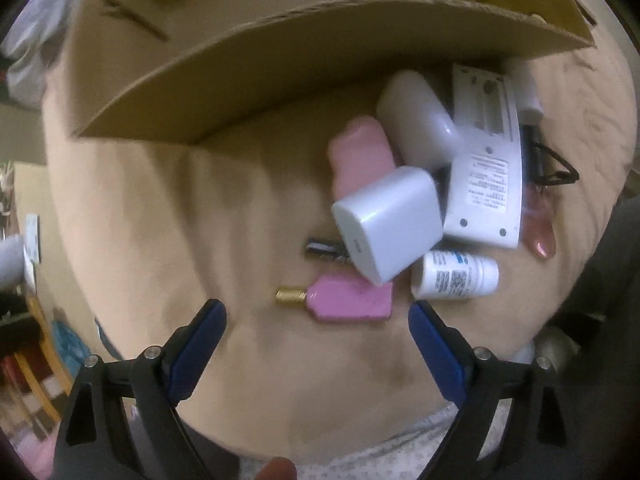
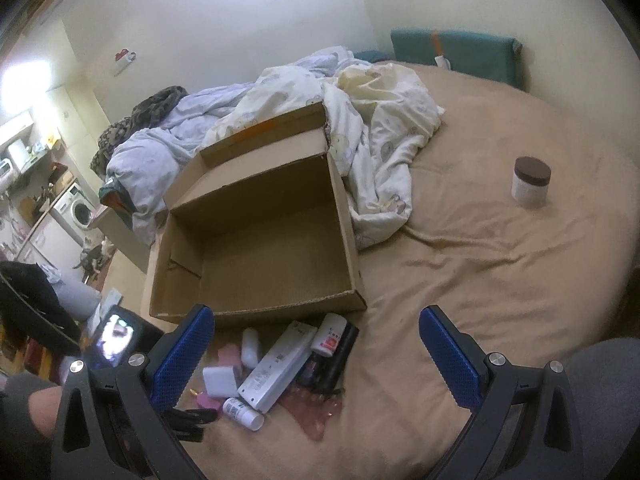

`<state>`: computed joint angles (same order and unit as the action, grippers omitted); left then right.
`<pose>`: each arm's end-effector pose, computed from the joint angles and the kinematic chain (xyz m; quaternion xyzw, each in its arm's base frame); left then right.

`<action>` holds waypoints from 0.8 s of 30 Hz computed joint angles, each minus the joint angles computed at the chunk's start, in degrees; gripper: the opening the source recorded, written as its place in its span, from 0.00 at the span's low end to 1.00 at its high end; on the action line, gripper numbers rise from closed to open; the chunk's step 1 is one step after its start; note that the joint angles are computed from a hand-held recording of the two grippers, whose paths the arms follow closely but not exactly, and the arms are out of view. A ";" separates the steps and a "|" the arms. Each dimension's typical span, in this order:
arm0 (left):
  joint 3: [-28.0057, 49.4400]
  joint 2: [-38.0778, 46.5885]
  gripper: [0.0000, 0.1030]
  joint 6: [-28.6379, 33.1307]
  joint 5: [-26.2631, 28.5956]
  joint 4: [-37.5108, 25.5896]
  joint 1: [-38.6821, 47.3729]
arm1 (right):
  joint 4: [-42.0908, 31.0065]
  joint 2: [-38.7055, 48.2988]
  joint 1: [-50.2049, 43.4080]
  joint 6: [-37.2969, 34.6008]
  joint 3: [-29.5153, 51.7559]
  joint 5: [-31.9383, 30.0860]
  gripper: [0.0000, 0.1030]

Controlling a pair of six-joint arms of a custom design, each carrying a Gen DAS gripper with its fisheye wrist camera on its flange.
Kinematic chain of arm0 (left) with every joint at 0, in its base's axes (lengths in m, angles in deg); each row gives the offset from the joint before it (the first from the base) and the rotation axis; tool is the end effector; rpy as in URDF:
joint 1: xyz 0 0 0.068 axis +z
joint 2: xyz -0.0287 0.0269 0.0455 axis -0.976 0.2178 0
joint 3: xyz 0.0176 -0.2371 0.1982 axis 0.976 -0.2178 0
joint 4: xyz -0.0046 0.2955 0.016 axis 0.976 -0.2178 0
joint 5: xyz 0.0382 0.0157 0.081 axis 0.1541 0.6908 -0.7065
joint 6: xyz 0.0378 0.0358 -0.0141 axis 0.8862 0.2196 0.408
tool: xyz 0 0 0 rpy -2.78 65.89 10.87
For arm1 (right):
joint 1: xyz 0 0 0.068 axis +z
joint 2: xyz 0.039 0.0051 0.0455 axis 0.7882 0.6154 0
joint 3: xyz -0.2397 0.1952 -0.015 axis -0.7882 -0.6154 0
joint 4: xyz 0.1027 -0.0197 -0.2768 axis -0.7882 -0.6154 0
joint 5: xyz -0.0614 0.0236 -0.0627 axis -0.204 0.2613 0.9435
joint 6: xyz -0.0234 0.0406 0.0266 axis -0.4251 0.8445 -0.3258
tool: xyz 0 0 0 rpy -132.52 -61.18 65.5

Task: Organize rigid objects
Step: 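Lower the left tool and grasp the pink gold-capped bottle, then lift the pink bottle with the left tool while the right tool grasps the white pill bottle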

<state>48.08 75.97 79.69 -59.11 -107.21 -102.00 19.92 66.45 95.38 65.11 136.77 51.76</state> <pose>0.3817 -0.1716 0.1525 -0.5275 -0.8487 -0.0373 0.0052 0.1664 0.1250 0.2698 0.4265 0.8203 0.0123 0.3808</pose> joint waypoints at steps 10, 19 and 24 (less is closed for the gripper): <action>5.16 6.63 0.57 -3.19 0.20 -2.66 -1.00 | 0.58 -0.39 -0.46 0.15 -0.43 -0.96 1.00; 3.82 -0.08 0.56 -4.90 1.34 -2.57 0.72 | 1.15 -0.47 -0.98 -0.49 -0.84 -1.65 1.00; 6.89 -3.84 0.56 -4.32 4.46 -5.29 5.75 | 1.27 0.87 -0.84 -1.37 -0.53 -2.09 1.00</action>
